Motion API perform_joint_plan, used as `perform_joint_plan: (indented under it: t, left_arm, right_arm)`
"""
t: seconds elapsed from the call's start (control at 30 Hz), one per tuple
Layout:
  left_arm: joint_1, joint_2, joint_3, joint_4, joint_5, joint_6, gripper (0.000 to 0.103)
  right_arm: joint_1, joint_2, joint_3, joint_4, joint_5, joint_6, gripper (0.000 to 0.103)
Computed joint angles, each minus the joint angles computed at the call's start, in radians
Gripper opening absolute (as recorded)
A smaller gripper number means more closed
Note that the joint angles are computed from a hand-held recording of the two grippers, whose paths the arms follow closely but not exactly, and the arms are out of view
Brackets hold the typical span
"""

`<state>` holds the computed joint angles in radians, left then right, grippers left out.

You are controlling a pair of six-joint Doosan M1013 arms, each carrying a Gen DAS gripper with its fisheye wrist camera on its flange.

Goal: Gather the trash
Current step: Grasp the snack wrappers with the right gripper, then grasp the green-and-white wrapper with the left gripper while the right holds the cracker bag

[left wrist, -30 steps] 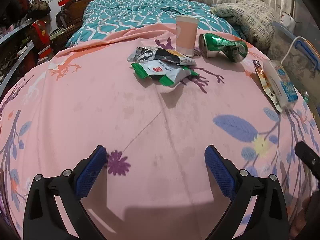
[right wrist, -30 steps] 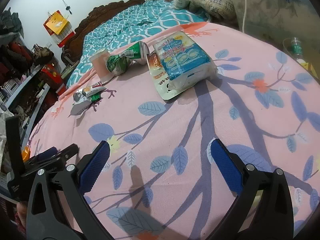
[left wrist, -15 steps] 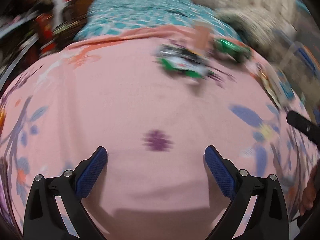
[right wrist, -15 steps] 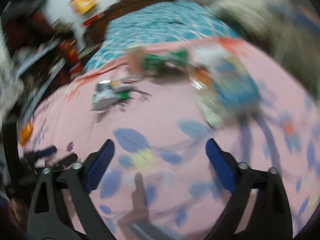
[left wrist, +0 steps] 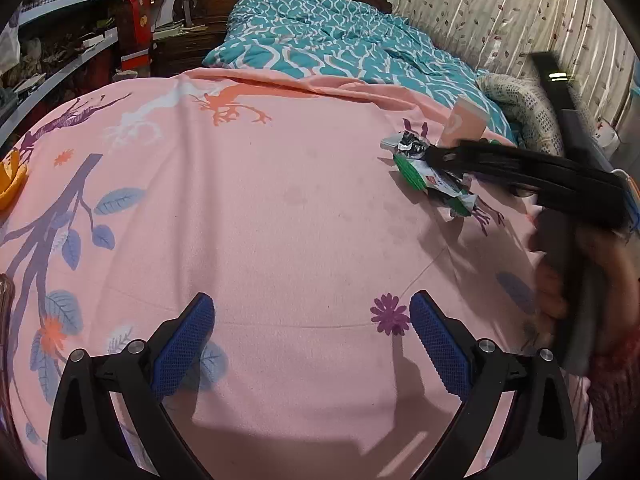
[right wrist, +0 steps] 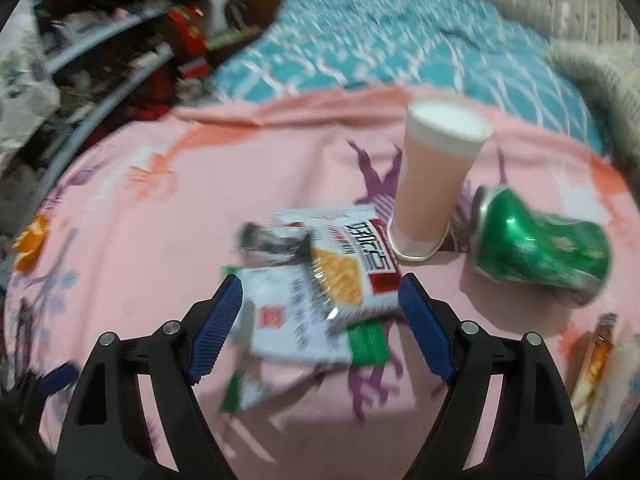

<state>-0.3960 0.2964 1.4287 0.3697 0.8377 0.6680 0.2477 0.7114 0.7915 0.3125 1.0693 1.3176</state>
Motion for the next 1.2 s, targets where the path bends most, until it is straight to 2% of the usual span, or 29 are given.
perform_joint_plan:
  t: [0.07, 0.1, 0.13, 0.23, 0.43, 0.47, 0.53, 0.7, 0.77, 0.83, 0.87, 1.07, 1.2]
  left_arm:
    - [-0.001, 0.001, 0.000, -0.002, -0.005, -0.002, 0.094]
    - [-0.001, -0.001, 0.003, -0.003, -0.010, -0.004, 0.094]
    - [0.000, -0.001, 0.003, -0.004, -0.012, -0.004, 0.094]
    - [-0.002, 0.000, 0.002, -0.002, -0.010, -0.005, 0.094]
    - [0.000, -0.004, 0.008, -0.007, -0.019, -0.005, 0.094]
    - [0.000, -0.004, 0.008, -0.007, -0.020, -0.005, 0.094]
    - [0.000, -0.004, 0.008, -0.008, -0.019, -0.003, 0.094]
    - [0.001, -0.005, 0.009, -0.026, -0.030, 0.025, 0.094]
    - [0.000, -0.007, 0.011, -0.029, -0.039, 0.037, 0.094]
    - [-0.002, -0.008, 0.012, -0.028, -0.044, 0.044, 0.094]
    - [-0.003, -0.009, 0.013, -0.029, -0.048, 0.049, 0.094]
    - [0.010, -0.007, 0.008, -0.097, -0.052, 0.098, 0.094]
    - [0.032, -0.007, -0.007, -0.201, -0.067, 0.157, 0.094]
  right_arm:
    - [0.009, 0.016, -0.013, -0.056, -0.001, 0.029, 0.078]
    - [0.015, 0.006, 0.007, -0.073, -0.028, 0.011, 0.066]
    - [0.017, -0.011, 0.038, -0.066, -0.056, -0.032, 0.050]
    - [0.019, -0.049, 0.099, -0.051, -0.078, -0.080, 0.042]
    - [0.005, -0.162, 0.286, 0.054, -0.153, -0.227, 0.039]
    - [-0.001, -0.173, 0.302, 0.082, -0.139, -0.239, 0.038]
    - [-0.018, -0.197, 0.338, 0.143, -0.100, -0.258, 0.038]
    - [-0.031, -0.279, 0.470, 0.175, -0.157, -0.343, 0.041]
    - [-0.040, -0.301, 0.501, 0.201, -0.168, -0.363, 0.048]
    - [-0.053, -0.323, 0.533, 0.246, -0.190, -0.389, 0.069]
    - [-0.058, -0.331, 0.543, 0.263, -0.204, -0.397, 0.071]
    - [-0.091, -0.354, 0.572, 0.341, -0.204, -0.414, 0.073]
    - [-0.109, -0.352, 0.574, 0.369, -0.190, -0.396, 0.074]
